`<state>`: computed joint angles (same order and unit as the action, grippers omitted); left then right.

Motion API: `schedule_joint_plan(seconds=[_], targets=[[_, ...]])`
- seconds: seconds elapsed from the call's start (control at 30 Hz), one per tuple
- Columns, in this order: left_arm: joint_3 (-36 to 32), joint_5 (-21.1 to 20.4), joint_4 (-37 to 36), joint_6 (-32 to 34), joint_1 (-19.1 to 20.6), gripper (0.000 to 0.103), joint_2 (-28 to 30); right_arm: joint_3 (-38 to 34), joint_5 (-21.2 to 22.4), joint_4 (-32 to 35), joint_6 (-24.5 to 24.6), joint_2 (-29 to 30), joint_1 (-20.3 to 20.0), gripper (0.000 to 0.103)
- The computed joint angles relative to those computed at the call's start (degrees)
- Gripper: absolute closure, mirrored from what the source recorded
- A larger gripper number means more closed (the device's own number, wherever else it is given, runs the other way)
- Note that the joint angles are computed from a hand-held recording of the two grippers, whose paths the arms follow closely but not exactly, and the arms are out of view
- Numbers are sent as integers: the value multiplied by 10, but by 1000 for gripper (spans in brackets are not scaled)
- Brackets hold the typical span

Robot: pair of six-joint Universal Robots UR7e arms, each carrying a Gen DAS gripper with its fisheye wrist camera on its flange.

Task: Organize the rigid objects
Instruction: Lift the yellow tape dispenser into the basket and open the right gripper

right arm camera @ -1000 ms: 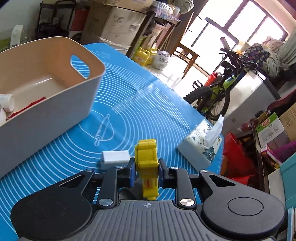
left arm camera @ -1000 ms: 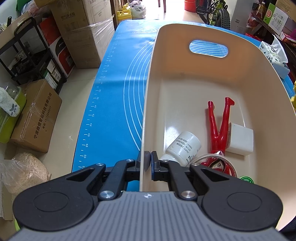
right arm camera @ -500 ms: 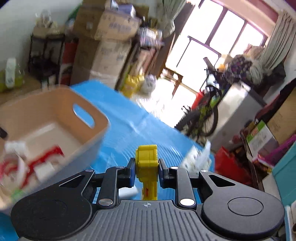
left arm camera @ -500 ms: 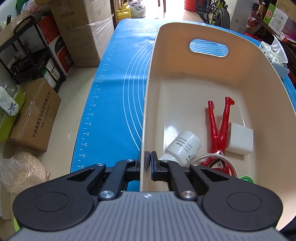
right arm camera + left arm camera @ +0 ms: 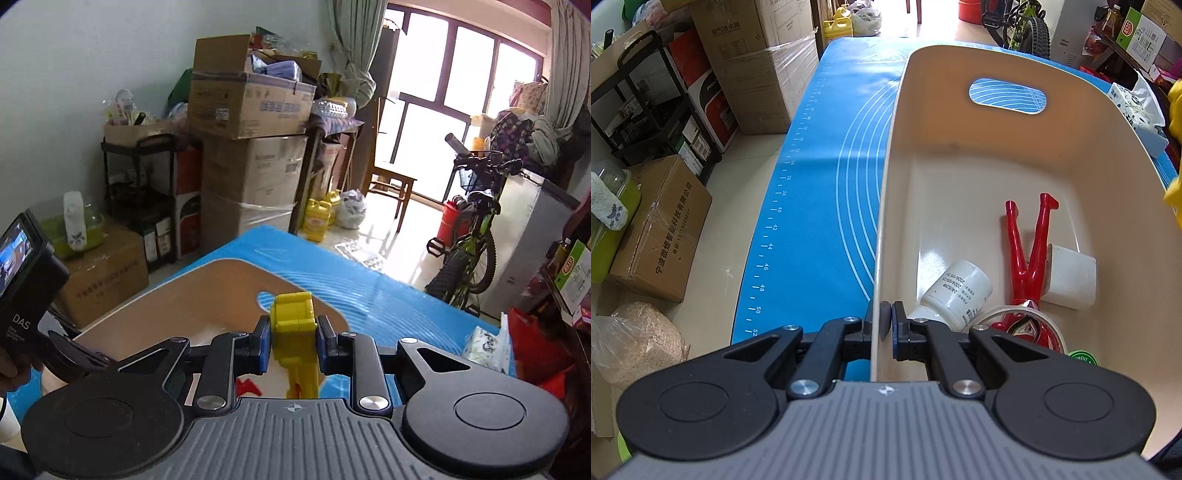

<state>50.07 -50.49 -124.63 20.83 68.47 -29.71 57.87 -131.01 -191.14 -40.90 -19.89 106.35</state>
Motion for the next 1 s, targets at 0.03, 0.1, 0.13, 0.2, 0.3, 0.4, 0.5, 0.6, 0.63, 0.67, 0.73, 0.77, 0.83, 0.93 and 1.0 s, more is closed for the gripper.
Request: schedule_joint_plan(seconds=[0.03, 0.1, 0.13, 0.2, 0.3, 0.4, 0.5, 0.6, 0.63, 0.67, 0.73, 0.77, 0.83, 0.93, 1.0], targets=[[-1, 0, 0, 0, 0, 96, 0, -3, -3, -7, -5, 5, 0, 70], [-3, -2, 2, -1, 1, 96, 1, -1, 0, -18, -6, 8, -1, 70], [-3, -2, 2, -1, 1, 96, 1, -4, -4, -21, -6, 9, 0, 70], [-2, -2, 1, -1, 0, 96, 1, -5, -8, -37, -14, 8, 0, 70], [-2, -2, 1, -1, 1, 96, 1, -18, -11, -67, -38, 12, 6, 70], [-2, -2, 1, -1, 1, 96, 1, -23, 3, -79, -43, 8, 12, 70], [-3, -2, 1, -1, 1, 96, 1, -17, 29, -68, -28, 1, 17, 70], [-2, -2, 1, -1, 1, 96, 1, -14, 49, -41, -3, 0, 18, 70], [-3, -2, 1, -1, 1, 96, 1, -14, 55, -27, 11, 2, 17, 70], [-3, -2, 1, -1, 1, 96, 1, -13, 60, -15, 25, 2, 16, 70], [-3, -2, 1, -1, 1, 96, 1, -11, 66, 6, 49, 5, 12, 70], [-3, -2, 1, -1, 1, 96, 1, -7, 68, 14, 60, 6, 9, 70], [-3, -2, 1, -1, 1, 96, 1, -2, 71, 38, 87, 8, 3, 70], [-3, -2, 2, -1, 1, 96, 1, 0, 67, 76, 124, 13, -6, 70], [-3, -2, 2, -1, 1, 96, 1, 3, 58, 93, 145, 16, -11, 70]])
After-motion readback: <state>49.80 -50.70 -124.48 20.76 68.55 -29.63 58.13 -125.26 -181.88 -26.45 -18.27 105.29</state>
